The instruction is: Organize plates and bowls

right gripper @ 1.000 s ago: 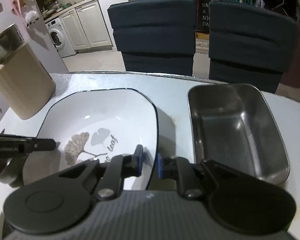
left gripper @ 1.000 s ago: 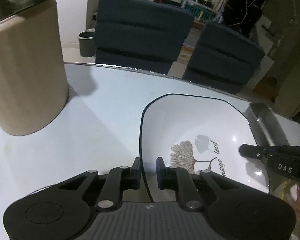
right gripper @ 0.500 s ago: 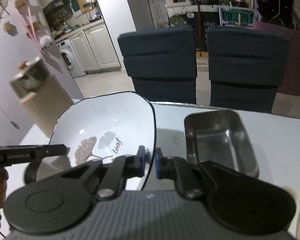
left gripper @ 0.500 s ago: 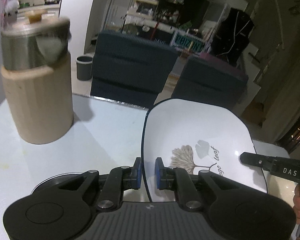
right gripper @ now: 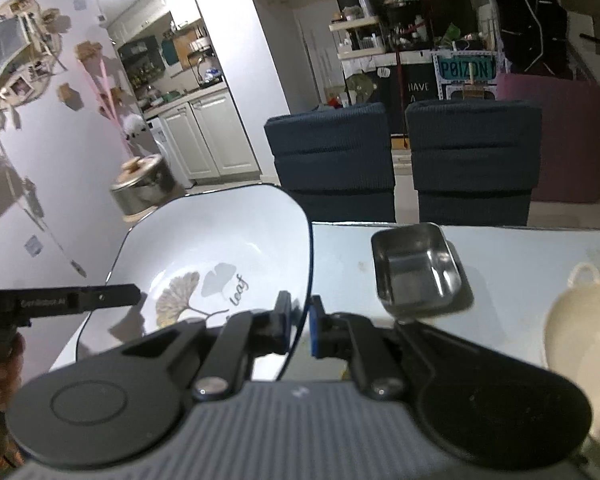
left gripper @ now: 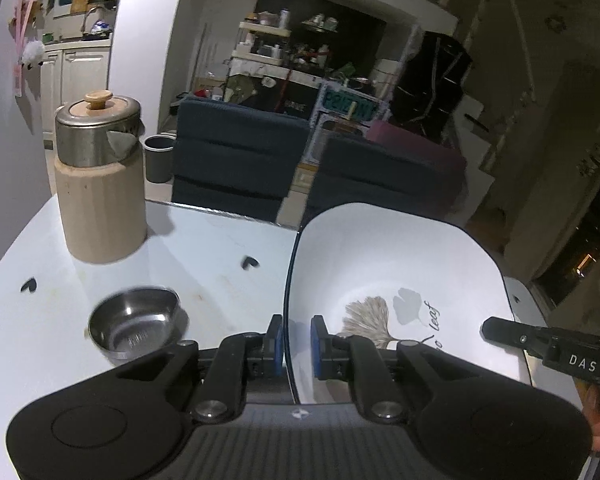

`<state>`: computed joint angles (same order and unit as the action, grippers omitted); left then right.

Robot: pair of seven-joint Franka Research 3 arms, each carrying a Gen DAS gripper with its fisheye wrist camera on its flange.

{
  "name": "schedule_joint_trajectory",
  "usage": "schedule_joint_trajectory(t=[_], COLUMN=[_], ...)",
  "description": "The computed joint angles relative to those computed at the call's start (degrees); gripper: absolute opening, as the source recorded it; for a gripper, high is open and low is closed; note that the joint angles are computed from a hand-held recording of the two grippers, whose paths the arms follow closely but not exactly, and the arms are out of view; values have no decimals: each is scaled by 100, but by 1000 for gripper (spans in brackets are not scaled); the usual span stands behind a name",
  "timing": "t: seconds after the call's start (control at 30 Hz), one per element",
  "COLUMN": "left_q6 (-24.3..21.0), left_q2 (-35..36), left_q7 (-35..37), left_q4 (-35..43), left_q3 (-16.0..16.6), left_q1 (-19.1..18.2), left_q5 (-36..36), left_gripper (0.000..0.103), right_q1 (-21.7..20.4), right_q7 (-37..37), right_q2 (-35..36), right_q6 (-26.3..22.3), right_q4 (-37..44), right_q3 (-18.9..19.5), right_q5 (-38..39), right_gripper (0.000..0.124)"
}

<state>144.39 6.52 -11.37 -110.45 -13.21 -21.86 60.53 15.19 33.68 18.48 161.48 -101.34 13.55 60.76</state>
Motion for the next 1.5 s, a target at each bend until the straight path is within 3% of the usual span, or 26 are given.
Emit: schedule_joint_trajectory(t=[0.2, 0.37, 0.63, 1.1, 1.27, 1.5], left_q6=[-18, 301, 820, 1228, 1253, 1484], left_q2=[-38, 155, 592, 1036, 1183, 1164], left_q7=[-159, -221, -54, 540, 643, 175], left_q4=[-161, -336, -488, -501, -411, -576], left_q3=[-205, -229, -118, 106, 221, 423], left_q1=[-273, -393, -506, -562, -642, -698], left_q5=[59, -92, -792, -1713, -1767, -1542], left_gripper=[11, 12, 12, 17, 20, 22], right_q1=[-115, 60, 222, 262, 270, 306], right_q7=[-444, -332, 663, 1948, 2230, 2505], right_q2=[-922, -1479, -1501, -1161, -1203, -1070], right_q6=[-55, -143, -145, 27, 82, 187], right_q4=[-1219, -2105, -2682, -2751, -2818, -2682], right_q3=[-144, -496, -747, -633, -633, -559], right_q5=[1059, 1202, 283, -1136, -1412, -1730], right_gripper=[10, 10, 10, 10, 9, 8])
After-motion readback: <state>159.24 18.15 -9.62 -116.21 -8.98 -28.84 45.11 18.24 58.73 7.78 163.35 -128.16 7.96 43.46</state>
